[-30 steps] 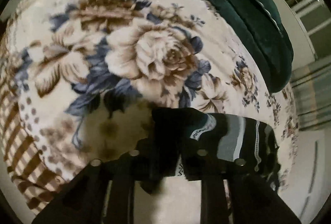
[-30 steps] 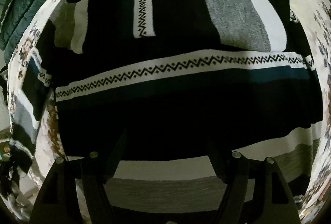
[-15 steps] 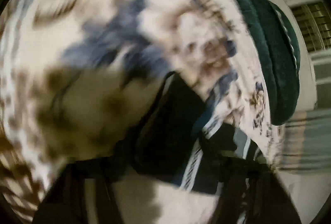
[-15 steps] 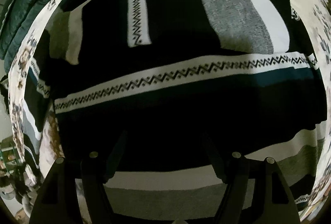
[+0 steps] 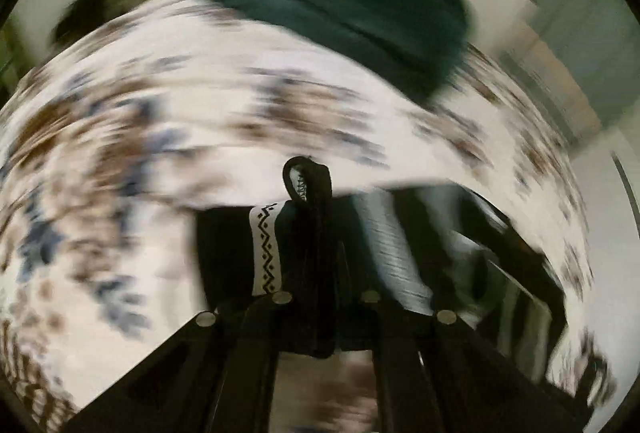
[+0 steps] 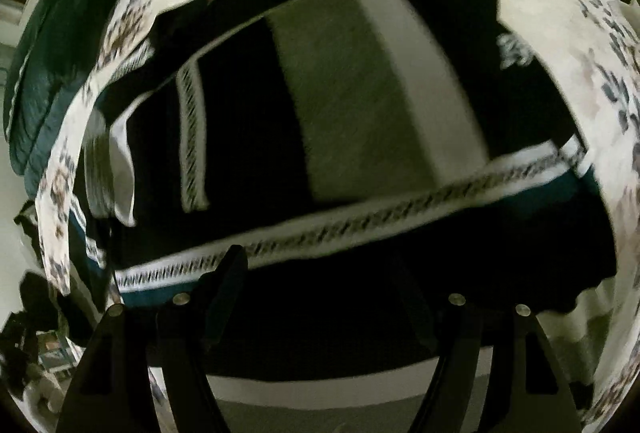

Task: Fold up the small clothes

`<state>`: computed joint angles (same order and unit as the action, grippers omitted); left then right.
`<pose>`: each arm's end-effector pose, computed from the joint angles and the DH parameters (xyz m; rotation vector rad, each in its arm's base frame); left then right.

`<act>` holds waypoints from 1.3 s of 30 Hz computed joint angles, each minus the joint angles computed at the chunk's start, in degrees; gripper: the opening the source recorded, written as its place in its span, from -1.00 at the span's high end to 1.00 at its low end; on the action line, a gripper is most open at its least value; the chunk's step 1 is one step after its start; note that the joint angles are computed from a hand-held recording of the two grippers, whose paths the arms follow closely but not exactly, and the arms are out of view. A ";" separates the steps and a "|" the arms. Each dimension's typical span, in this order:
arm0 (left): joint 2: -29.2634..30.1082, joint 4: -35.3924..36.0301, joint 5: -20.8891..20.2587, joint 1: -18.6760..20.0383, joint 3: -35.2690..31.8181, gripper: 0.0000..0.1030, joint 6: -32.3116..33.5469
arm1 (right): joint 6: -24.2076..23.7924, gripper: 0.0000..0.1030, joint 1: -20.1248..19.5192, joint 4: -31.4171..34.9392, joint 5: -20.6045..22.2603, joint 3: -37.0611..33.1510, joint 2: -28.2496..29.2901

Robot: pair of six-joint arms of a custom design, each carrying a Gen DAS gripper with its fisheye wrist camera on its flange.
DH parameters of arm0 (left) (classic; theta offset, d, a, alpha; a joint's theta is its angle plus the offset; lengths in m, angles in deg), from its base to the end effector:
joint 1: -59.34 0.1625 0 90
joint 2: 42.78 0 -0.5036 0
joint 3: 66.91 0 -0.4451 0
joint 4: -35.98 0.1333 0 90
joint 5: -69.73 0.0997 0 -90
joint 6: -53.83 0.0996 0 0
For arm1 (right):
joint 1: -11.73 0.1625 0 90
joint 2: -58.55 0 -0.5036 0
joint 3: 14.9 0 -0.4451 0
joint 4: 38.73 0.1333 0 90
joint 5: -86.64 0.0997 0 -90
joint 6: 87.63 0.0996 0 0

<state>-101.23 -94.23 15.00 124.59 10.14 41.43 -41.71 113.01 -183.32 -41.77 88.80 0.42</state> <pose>-0.1650 -0.8137 0.4108 0.1220 2.5838 -0.7286 0.2047 -0.6609 0.2109 -0.8293 -2.4230 0.6042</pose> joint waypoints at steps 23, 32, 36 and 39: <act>11.06 -6.64 -3.01 -13.16 0.41 -0.76 4.50 | -10.51 -0.47 -5.14 -4.64 8.01 4.35 -12.91; 5.28 -0.84 16.90 -9.17 4.27 -0.76 -2.99 | -15.82 -0.44 -7.03 -1.45 12.07 -9.25 0.15; 3.67 1.86 19.87 -8.08 5.32 -0.76 -6.78 | -16.42 0.86 -7.22 1.17 10.09 -13.39 4.58; 3.22 1.97 20.20 -7.54 5.43 -0.77 -7.05 | -18.31 0.88 -4.90 -3.87 5.09 -12.39 3.92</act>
